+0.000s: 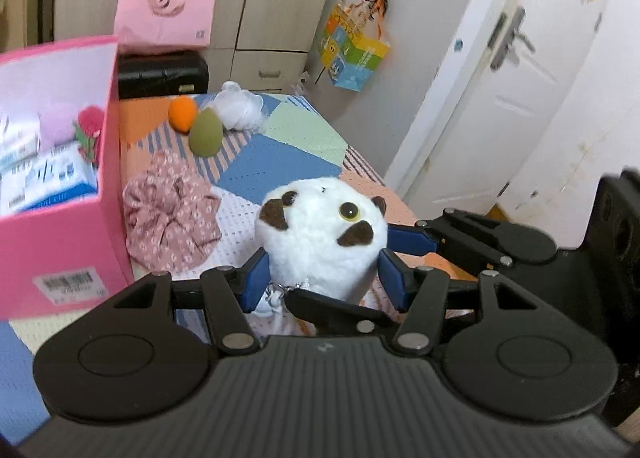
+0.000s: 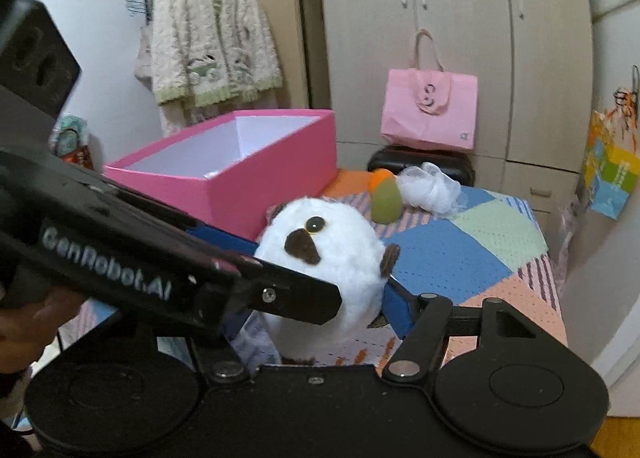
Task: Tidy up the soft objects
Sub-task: 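Lift the plush cat with the left gripper and carry it over the pink box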
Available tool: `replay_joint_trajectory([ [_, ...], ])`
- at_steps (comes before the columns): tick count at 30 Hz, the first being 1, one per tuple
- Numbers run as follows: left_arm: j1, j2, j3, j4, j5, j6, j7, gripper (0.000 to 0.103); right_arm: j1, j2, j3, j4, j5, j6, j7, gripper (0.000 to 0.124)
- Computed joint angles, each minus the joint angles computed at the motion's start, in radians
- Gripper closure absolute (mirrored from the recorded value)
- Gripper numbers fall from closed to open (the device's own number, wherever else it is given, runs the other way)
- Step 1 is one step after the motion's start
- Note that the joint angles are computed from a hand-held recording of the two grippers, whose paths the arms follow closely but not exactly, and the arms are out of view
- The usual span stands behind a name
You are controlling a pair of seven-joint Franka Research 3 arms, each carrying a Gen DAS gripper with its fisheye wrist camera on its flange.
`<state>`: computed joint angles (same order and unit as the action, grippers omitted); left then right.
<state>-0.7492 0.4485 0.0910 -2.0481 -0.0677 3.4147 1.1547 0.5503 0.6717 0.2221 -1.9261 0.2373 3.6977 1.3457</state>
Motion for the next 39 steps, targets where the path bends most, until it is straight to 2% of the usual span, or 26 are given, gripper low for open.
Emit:
replay_joint_trajectory([
  [3,0.061,-0.025,-0.057,-0.031,0.018,0.02,-0.02,0.047,0.018,-0.007,-0.008,-0.001,0.007,0.004,-0.015,0.052],
  [7,0.083,-0.072,-0.077,-0.086,0.021,0.033,-0.012,0.047,0.044,-0.027,-0.017,-0.003,0.023,-0.01,-0.051,0.052],
  [10,0.089,-0.113,-0.085,-0.136,0.005,0.042,0.008,0.047,-0.019,-0.053,0.047,-0.002,-0.029,-0.098,0.002,0.052],
  [11,0.086,-0.126,-0.083,-0.155,-0.009,0.048,0.016,0.046,-0.065,-0.055,0.091,0.003,-0.07,-0.136,0.038,0.052],
  [14,0.09,-0.167,-0.094,-0.216,-0.063,0.089,0.044,0.046,-0.113,-0.045,0.146,0.025,-0.14,-0.183,0.082,0.052],
  [15,0.09,-0.179,-0.097,-0.233,-0.089,0.1,0.059,0.046,-0.118,-0.039,0.154,0.037,-0.153,-0.196,0.09,0.052],
  [18,0.027,-0.215,-0.06,-0.277,-0.236,0.134,0.167,0.046,-0.13,-0.02,0.182,0.068,-0.191,-0.221,0.1,0.051],
  [21,0.0,-0.245,-0.049,-0.3,-0.348,0.151,0.262,0.046,-0.116,0.001,0.186,0.114,-0.204,-0.231,0.096,0.05],
  [27,-0.002,-0.268,-0.064,-0.309,-0.515,0.238,0.418,0.046,-0.076,0.054,0.174,0.228,-0.225,-0.215,0.066,0.05],
  [33,0.08,-0.286,-0.11,-0.287,-0.541,0.254,0.465,0.046,-0.113,0.137,0.245,0.394,-0.269,-0.291,0.038,0.045],
  [36,0.129,-0.279,-0.134,-0.268,-0.525,0.282,0.477,0.046,-0.105,0.179,0.257,0.476,-0.282,-0.296,-0.006,0.039],
  [38,0.165,-0.265,-0.152,-0.253,-0.505,0.307,0.474,0.046,-0.123,0.226,0.298,0.537,-0.33,-0.294,-0.055,0.033],
  [39,0.182,-0.255,-0.16,-0.244,-0.497,0.316,0.474,0.046,-0.109,0.243,0.288,0.567,-0.325,-0.287,-0.067,0.033],
])
